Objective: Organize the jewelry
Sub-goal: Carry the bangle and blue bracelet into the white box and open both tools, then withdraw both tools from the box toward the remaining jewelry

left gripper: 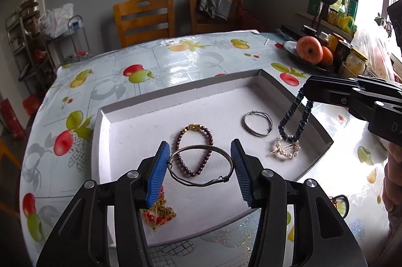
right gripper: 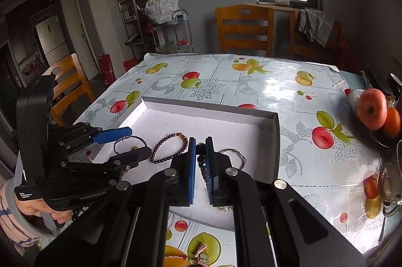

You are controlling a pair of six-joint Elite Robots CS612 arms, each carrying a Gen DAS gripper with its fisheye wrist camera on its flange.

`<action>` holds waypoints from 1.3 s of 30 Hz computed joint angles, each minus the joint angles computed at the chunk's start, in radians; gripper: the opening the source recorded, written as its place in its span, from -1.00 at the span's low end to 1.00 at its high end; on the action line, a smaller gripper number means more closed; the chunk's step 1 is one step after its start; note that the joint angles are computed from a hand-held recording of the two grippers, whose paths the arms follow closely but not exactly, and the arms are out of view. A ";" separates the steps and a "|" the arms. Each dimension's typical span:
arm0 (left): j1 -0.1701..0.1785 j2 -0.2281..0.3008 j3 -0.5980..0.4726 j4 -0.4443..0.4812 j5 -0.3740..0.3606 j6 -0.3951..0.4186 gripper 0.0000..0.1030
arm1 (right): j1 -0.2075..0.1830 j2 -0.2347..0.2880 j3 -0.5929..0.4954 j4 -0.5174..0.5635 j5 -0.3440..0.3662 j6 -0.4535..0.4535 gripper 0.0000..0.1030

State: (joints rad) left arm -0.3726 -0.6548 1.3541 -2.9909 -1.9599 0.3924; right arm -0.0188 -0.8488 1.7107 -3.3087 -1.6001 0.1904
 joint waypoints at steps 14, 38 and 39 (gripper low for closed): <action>-0.006 0.024 -0.030 0.054 0.005 0.000 0.01 | 0.006 0.028 -0.038 0.048 0.019 -0.010 -0.85; 0.006 0.012 -0.014 0.094 0.018 0.042 0.25 | 0.005 0.051 -0.030 0.129 -0.006 0.016 -0.44; 0.009 0.010 -0.010 0.088 0.013 0.041 0.34 | 0.005 0.048 -0.023 0.116 -0.008 0.016 -0.35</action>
